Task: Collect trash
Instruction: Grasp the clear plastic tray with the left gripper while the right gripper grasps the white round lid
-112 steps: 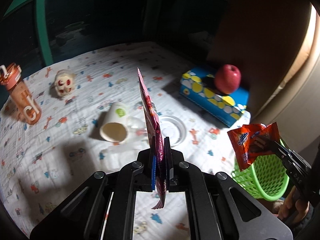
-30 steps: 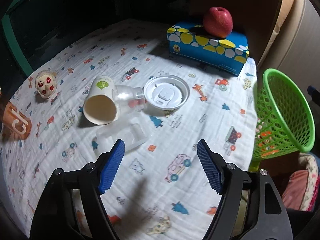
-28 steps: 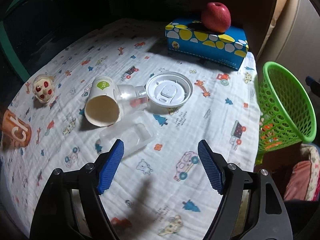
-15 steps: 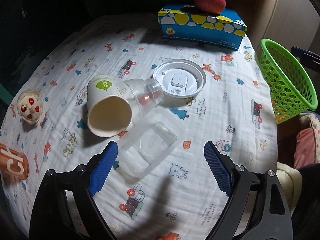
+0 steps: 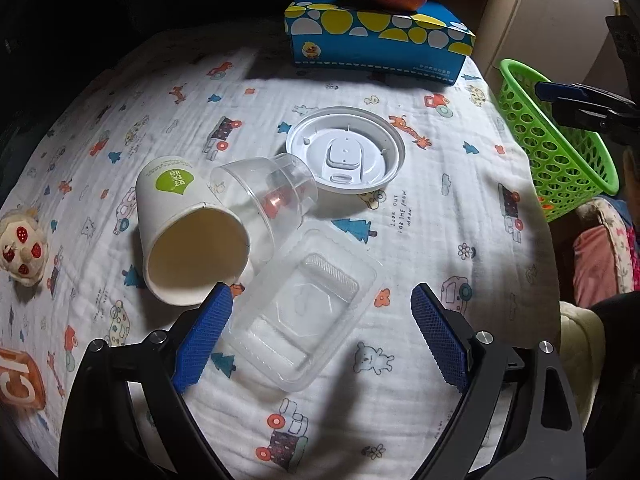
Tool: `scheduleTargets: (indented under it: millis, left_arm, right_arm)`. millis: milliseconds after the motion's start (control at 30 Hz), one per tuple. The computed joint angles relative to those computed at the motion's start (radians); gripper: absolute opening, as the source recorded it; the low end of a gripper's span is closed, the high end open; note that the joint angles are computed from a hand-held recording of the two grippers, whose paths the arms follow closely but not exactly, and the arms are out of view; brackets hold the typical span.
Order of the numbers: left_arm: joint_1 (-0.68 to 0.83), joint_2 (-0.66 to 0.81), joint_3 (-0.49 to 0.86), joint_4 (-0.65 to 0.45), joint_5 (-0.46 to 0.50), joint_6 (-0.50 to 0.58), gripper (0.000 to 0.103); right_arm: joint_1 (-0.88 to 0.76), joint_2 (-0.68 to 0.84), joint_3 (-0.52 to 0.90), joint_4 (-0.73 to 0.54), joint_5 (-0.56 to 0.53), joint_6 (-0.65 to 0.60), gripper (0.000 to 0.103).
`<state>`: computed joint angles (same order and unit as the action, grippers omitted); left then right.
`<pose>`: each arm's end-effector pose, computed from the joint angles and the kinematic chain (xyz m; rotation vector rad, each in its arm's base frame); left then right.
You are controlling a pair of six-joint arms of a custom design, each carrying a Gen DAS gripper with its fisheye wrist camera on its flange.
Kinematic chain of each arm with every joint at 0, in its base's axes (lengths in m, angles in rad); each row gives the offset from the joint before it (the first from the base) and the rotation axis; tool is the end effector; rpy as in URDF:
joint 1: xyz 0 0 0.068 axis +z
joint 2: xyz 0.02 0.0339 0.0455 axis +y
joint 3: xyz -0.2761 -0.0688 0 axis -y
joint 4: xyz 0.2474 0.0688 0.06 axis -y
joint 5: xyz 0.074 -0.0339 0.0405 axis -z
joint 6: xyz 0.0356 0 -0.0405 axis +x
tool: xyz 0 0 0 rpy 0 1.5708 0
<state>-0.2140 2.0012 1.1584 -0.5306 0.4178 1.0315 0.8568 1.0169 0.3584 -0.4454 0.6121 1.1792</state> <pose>0.3541 -0.0917 0.1152 1.6601 2.2123 -0.4291 0.1160 0.1027 0.1523 0.5598 2.3257 0.0870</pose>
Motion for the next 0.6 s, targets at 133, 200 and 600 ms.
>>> scheduleTargets:
  millis: [133, 200, 600]
  left_arm:
    - [-0.001, 0.034, 0.032, -0.036, 0.012, 0.012, 0.09]
    - [0.002, 0.035, 0.029, -0.037, 0.02, 0.012, 0.09]
    - [0.009, 0.051, 0.07, -0.086, 0.031, 0.044, 0.089]
  right_arm:
    - [-0.051, 0.024, -0.016, 0.069, -0.032, -0.056, 0.071]
    - [-0.073, 0.037, -0.024, 0.1, -0.047, -0.076, 0.071]
    - [-0.183, 0.149, -0.05, 0.291, -0.135, -0.175, 0.071]
